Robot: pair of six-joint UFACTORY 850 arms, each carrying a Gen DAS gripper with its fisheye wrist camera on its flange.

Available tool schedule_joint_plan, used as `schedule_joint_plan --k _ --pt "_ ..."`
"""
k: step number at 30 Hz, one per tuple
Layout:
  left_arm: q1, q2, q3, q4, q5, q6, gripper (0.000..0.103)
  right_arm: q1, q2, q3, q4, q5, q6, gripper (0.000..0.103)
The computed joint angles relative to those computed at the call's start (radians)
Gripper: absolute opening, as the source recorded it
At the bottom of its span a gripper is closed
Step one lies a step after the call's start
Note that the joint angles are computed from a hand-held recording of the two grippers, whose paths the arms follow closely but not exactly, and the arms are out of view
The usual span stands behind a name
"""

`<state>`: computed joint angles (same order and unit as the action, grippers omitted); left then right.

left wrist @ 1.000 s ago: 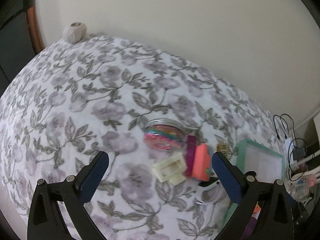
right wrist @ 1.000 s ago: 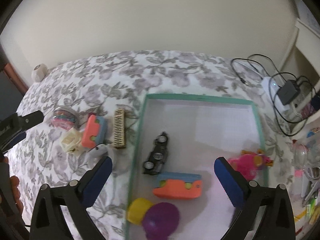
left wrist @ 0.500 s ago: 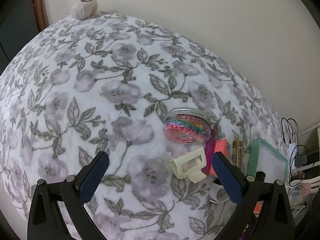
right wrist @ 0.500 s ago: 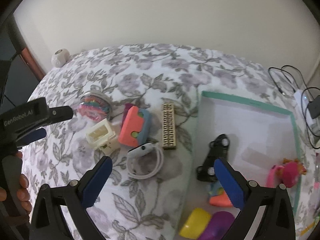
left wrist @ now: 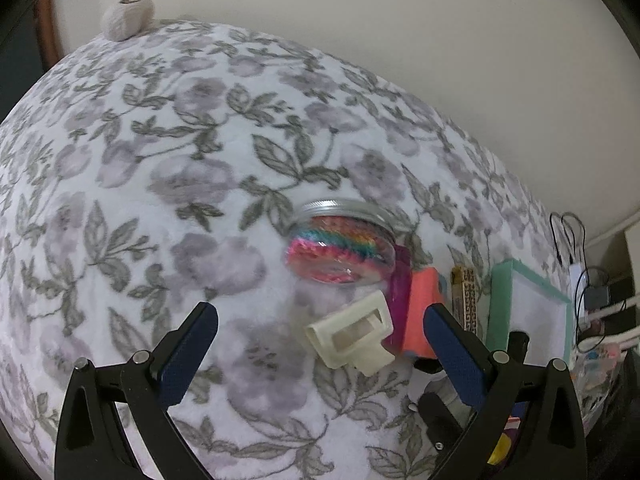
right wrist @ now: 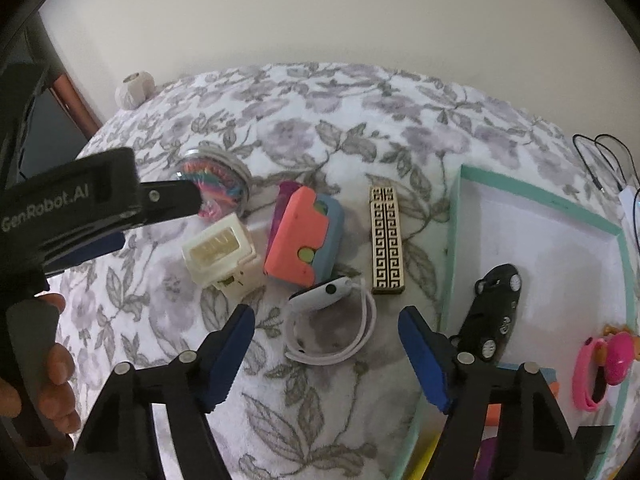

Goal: Organize rigid objects
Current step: 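Grasp the cream hair clip with the left tool while the right tool grasps the white watch band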

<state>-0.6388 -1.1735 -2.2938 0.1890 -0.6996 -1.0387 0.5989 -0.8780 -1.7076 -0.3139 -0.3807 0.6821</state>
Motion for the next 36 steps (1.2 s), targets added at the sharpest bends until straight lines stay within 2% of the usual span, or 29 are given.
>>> schedule_joint_plan --k 2,11,12,16,19,23,26,28,29,32,33,36 --pt "-0.002 -0.030 -0.042 -0.027 -0.019 0.038 0.102 -0.001 -0.010 -0.007 0.019 -0.007 -0.017 0.070" --pt "-0.014 -0.159 -0.231 -0.083 -0.110 0.127 0.102 -0.005 -0.040 -0.028 0.050 -0.035 -0.034 0.070" --pt "-0.015 -0.163 -0.235 -0.083 -0.111 0.126 0.101 -0.005 -0.040 -0.027 0.051 -0.033 -0.035 0.067" --pt "-0.012 -0.136 -0.178 -0.102 -0.060 0.121 0.098 0.000 -0.049 -0.036 0.013 -0.043 -0.008 0.066" --pt "-0.012 -0.126 -0.163 -0.095 -0.054 0.109 0.089 0.001 -0.050 -0.037 0.003 -0.046 0.002 0.066" --pt "-0.010 -0.102 -0.121 -0.098 -0.039 0.085 0.088 0.002 -0.048 -0.034 -0.005 -0.046 0.012 0.064" --pt "-0.011 -0.112 -0.136 -0.096 -0.056 0.082 0.087 0.004 -0.048 -0.033 -0.021 -0.051 0.028 0.062" --pt "-0.014 -0.128 -0.165 -0.082 -0.077 0.077 0.083 0.005 -0.048 -0.034 -0.026 -0.055 0.035 0.061" --pt "-0.016 -0.138 -0.183 -0.073 -0.093 0.075 0.077 0.006 -0.049 -0.035 -0.028 -0.056 0.035 0.060" --pt "-0.019 -0.150 -0.205 -0.070 -0.102 0.079 0.073 0.008 -0.050 -0.038 -0.028 -0.057 0.030 0.055" --pt "-0.018 -0.147 -0.200 -0.073 -0.098 0.083 0.064 0.008 -0.050 -0.038 -0.028 -0.058 0.030 0.055" --pt "-0.017 -0.136 -0.187 -0.075 -0.099 0.095 0.062 0.007 -0.047 -0.034 -0.016 -0.052 0.022 0.054"
